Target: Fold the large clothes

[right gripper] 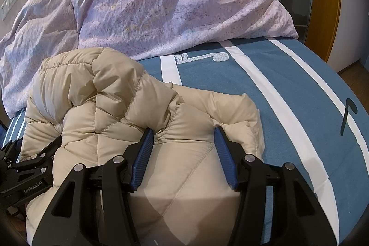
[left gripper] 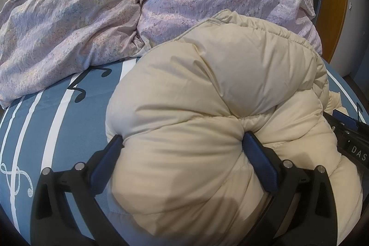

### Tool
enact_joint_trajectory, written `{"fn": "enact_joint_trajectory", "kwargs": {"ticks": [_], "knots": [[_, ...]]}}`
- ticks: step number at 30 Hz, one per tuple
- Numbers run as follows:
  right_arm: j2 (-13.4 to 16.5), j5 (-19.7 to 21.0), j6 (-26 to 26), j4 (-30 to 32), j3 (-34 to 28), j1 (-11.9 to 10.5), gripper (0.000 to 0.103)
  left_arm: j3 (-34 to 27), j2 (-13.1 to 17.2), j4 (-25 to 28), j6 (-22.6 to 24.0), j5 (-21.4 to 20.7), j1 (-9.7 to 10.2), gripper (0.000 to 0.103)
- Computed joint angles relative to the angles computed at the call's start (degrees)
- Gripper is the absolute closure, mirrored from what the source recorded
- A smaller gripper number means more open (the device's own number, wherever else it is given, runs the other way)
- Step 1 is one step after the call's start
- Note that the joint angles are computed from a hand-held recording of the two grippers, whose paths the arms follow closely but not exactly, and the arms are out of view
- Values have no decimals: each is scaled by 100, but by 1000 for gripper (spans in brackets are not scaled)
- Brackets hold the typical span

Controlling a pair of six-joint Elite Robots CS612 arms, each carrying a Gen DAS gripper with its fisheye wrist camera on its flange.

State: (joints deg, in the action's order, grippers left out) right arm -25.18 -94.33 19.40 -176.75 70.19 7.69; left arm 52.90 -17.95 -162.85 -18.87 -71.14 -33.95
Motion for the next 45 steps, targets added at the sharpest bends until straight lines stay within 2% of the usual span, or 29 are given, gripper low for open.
{"fn": "enact_joint_trajectory", "kwargs": {"ticks": [25,30,33,35,36,37,39,41,45], "knots": [[19,-106,21,242,-102,31,45,-49,21,85,-8,63,-1,2],[23,-18,59,236,-109,19,44,-14,6,25,-27,68,5,2],[-18,250,32,263,-69,-36,43,68,-80,150,-80,104,0,2],[-141,433,-3,361,60,-76,40,370,-284,95,-283,-159,38,2],[-254,629,-10,256,237,-116,30,572,-398,-69,-373,-359,76,2],[-351,822,-3,95,413,-158,13,733,-491,-193,-439,-482,106,2],[-527,1047,60,-243,758,-227,1,1128,-718,-482,-602,-823,206,2],[-652,1265,121,-375,1001,-301,1,1384,-872,-612,-770,-1134,302,2],[-718,2217,644,-281,1263,-556,1,1671,-1034,-660,-1058,-1687,480,2]]}}
